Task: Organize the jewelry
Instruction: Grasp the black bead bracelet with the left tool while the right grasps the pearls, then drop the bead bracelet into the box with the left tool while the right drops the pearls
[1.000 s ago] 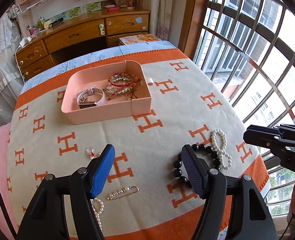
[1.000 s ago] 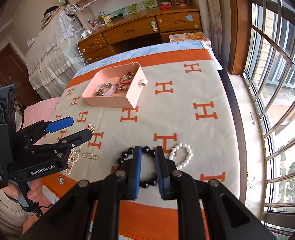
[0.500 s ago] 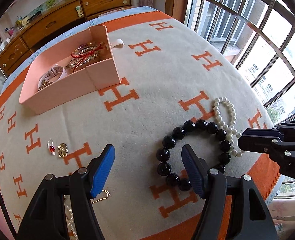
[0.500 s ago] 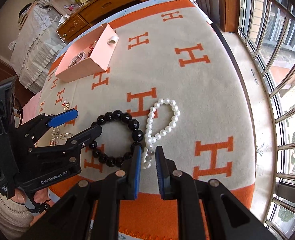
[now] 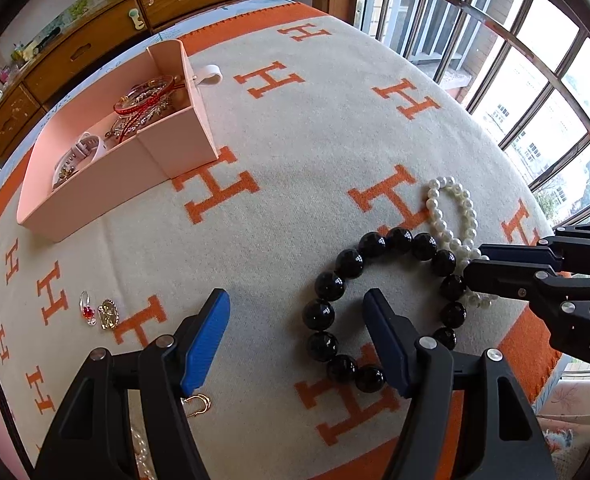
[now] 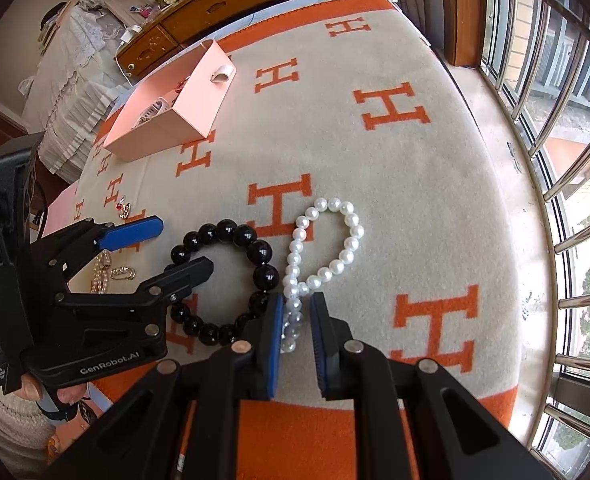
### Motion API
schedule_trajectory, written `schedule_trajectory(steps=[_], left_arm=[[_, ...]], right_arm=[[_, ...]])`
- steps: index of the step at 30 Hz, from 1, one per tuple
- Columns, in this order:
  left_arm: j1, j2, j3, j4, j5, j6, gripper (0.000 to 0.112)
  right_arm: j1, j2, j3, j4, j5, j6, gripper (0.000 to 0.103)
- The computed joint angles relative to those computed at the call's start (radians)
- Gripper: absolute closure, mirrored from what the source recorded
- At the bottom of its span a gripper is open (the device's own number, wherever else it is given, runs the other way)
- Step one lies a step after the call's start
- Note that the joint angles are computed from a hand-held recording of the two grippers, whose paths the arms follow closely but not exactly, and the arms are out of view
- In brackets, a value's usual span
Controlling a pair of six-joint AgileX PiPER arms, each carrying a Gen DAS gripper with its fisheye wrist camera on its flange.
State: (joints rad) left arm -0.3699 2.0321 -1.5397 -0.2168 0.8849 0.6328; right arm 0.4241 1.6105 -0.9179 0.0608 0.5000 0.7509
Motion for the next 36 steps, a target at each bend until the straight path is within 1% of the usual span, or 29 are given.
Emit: schedule_trajectory(steps=[3, 5, 7, 8, 9, 10, 11, 13, 18, 22, 26, 31, 36], left_arm=[[-0.026, 0.029, -0.066, 0.059, 0.073, -0.02, 0.046], [-0.047, 0.059, -0.126, 0.09, 0.129, -0.039, 0.048], [-0.05, 0.097, -0.2, 0.077, 0.213, -0.039, 0.061], [-0.054, 0.11, -0.224, 0.083, 0.234, -0.045, 0.063], [-0.057, 0.116, -0.238, 0.081, 0.247, -0.042, 0.072], [-0.06, 0.121, -0.25, 0.079, 0.252, -0.044, 0.089], [-0.06, 0.126, -0.263, 0.075, 0.262, -0.049, 0.099], [-0.06, 0.147, -0.298, 0.063, 0.283, -0.071, 0.1], [-0.014, 0.114, -0.242, -0.022, 0.26, -0.055, 0.1], [0.017, 0.055, -0.194, -0.06, 0.225, -0.04, 0.1], [0.057, -0.001, -0.211, -0.099, 0.215, -0.028, 0.1], [0.118, -0.016, -0.346, -0.124, 0.261, -0.033, 0.1], [0.189, 0.028, -0.545, -0.122, 0.334, -0.075, 0.1]], right_arm=[[-0.005, 0.0, 0.002, 0.013, -0.004, -0.013, 0.089], [-0.011, 0.0, 0.002, 0.021, -0.004, -0.022, 0.09], [-0.013, 0.002, -0.001, 0.021, -0.004, -0.022, 0.09], [-0.012, 0.003, -0.002, 0.018, -0.004, -0.019, 0.09], [-0.013, 0.002, -0.001, 0.021, -0.006, -0.021, 0.09], [-0.014, 0.003, 0.0, 0.023, -0.007, -0.023, 0.09], [-0.015, 0.003, 0.0, 0.022, -0.008, -0.022, 0.091], [-0.017, 0.004, 0.0, 0.028, -0.008, -0.028, 0.092], [-0.003, -0.01, -0.016, -0.006, 0.006, 0.002, 0.095], [0.026, -0.031, -0.055, -0.092, 0.045, 0.072, 0.095], [0.064, -0.043, -0.125, -0.218, 0.105, 0.16, 0.095], [0.085, -0.039, -0.244, -0.291, 0.172, 0.18, 0.095], [0.108, -0.005, -0.406, -0.357, 0.252, 0.168, 0.095]])
